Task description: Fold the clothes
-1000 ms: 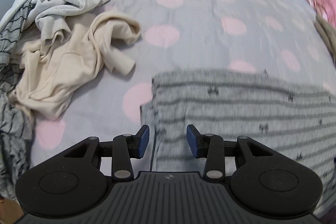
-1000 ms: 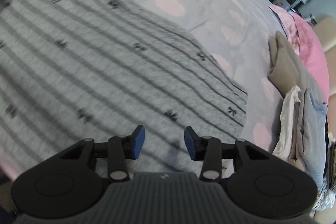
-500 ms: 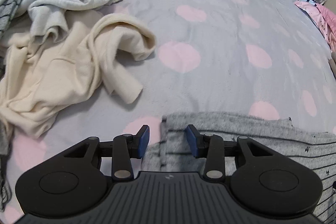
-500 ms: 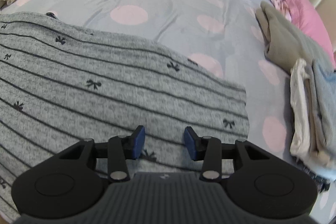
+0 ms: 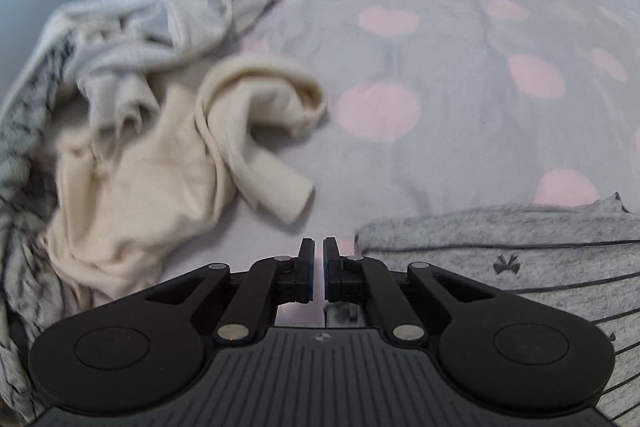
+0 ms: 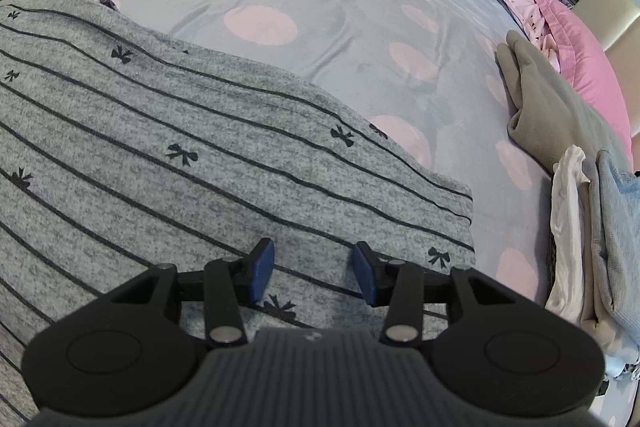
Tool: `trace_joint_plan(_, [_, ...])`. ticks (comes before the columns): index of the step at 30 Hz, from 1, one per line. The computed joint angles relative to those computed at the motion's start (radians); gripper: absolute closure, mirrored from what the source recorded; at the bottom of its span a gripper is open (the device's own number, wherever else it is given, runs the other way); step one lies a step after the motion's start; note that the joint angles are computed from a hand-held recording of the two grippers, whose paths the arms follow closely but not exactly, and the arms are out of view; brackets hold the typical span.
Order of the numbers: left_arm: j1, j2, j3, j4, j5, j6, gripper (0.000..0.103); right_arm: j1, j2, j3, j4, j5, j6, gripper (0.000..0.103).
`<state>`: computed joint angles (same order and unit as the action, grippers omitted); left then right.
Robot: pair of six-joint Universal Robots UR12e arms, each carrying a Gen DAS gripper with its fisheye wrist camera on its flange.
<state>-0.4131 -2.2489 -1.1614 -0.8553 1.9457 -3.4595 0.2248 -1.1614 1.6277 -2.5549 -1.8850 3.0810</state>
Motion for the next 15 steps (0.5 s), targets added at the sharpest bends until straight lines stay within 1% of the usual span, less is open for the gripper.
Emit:
trace_joint_plan(2, [-0.005, 0.014, -0.021, 0.069, -0.01, 0.03, 0.101, -0.002, -0.006, 0.013, -0.027, 0.004, 0.003, 0.057])
trace_joint_plan(4, [-0.017, 0.024, -0.035, 0.118, -0.002, 0.048, 0.098, -0.002, -0.013, 0.034, -0.082, 0.005, 0.01, 0.057])
trace_joint_plan(5, [-0.022, 0.028, -0.04, 0.136, -0.01, 0.055, 0.094, -0.003, -0.018, 0.046, -0.113, 0.009, 0.012, 0.056])
trace_joint_plan(6, [-0.027, 0.031, -0.045, 0.153, -0.018, 0.062, 0.093, -0.003, -0.022, 0.057, -0.137, 0.013, 0.015, 0.055])
trace_joint_plan(8, [-0.038, 0.037, -0.055, 0.181, -0.031, 0.081, 0.093, -0.004, -0.03, 0.074, -0.169, 0.019, 0.027, 0.049])
trace_joint_plan(9, [-0.045, 0.039, -0.06, 0.192, -0.037, 0.092, 0.093, -0.007, -0.034, 0.08, -0.175, 0.03, 0.036, 0.049])
trace_joint_plan(10, [-0.05, 0.043, -0.066, 0.197, -0.046, 0.103, 0.093, -0.009, -0.038, 0.086, -0.181, 0.042, 0.045, 0.049])
trace_joint_plan(13, [-0.059, 0.055, -0.076, 0.171, -0.119, 0.131, 0.093, -0.023, -0.054, 0.109, -0.201, 0.071, 0.095, 0.049])
trace_joint_plan(15, [-0.064, 0.06, -0.08, 0.145, -0.157, 0.132, 0.093, -0.038, -0.067, 0.124, -0.197, 0.089, 0.146, 0.046])
